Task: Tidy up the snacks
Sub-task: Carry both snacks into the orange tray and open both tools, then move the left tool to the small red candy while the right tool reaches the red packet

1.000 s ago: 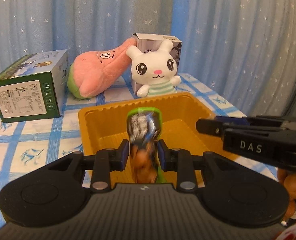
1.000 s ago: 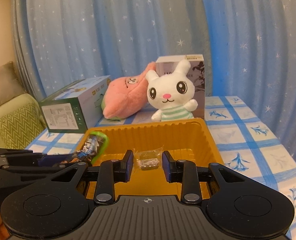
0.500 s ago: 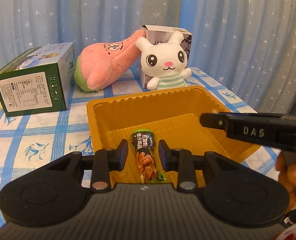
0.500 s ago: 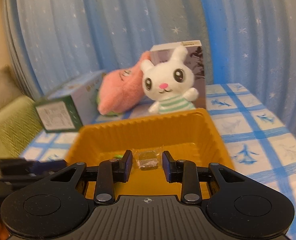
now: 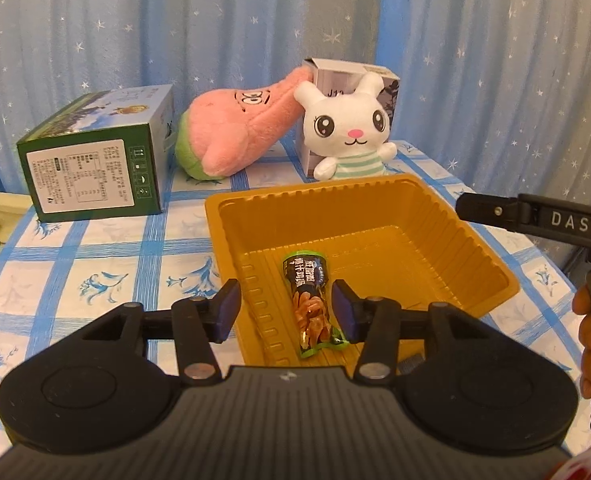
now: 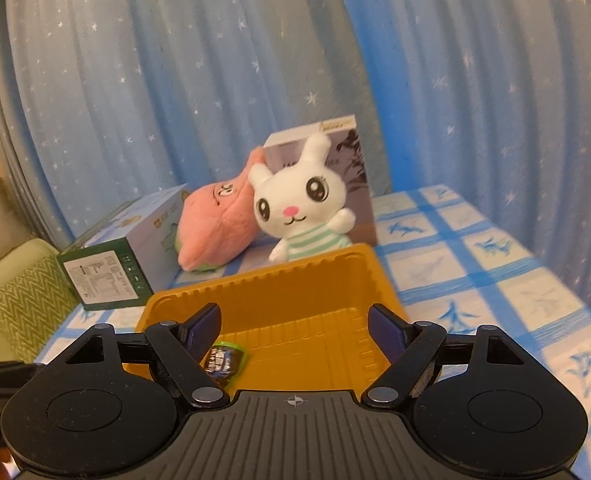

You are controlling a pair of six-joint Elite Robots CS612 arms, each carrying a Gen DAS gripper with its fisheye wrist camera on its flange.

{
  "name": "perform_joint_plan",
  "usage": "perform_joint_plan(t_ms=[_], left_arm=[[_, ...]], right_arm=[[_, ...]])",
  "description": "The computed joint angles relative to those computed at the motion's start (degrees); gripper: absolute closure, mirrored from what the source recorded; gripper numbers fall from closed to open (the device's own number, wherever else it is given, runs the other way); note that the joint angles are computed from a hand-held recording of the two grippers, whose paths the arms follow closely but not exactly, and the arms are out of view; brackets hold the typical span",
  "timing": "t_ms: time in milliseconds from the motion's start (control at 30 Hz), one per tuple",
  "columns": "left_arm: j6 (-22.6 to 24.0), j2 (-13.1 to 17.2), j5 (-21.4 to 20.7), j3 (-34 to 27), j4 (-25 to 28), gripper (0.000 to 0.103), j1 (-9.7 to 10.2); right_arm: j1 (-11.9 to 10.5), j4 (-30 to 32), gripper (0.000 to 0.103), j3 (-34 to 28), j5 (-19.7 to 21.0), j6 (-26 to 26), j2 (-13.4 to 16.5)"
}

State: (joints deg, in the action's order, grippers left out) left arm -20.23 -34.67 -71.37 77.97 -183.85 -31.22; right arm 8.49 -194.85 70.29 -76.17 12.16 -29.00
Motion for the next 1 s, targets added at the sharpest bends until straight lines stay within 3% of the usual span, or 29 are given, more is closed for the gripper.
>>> perform_joint_plan(t_ms=[400, 633, 867, 1000], left_arm=[[-2.26, -6.48, 2.79, 13.68, -7.98, 0.046, -3.38], [-7.51, -10.23, 3.96, 23.15, -11.5, 0.045, -6.04], [-6.93, -12.01, 3.16, 28.94, -14.74, 0.045, -8.02], [-4.37, -12.21, 2.1, 31.25, -15.94, 0.038, -9.12]], right_arm=[[0.16, -9.39, 0.023, 15.97, -1.87, -0.85, -7.56], [0.52, -14.74, 0.023, 26.68, -2.78, -1.78, -11.39], [0.83, -15.19, 0.023, 34.2, -2.59, -2.24, -13.92], [1.19, -15.77, 0.023, 37.36, -4.0, -4.24, -14.62]])
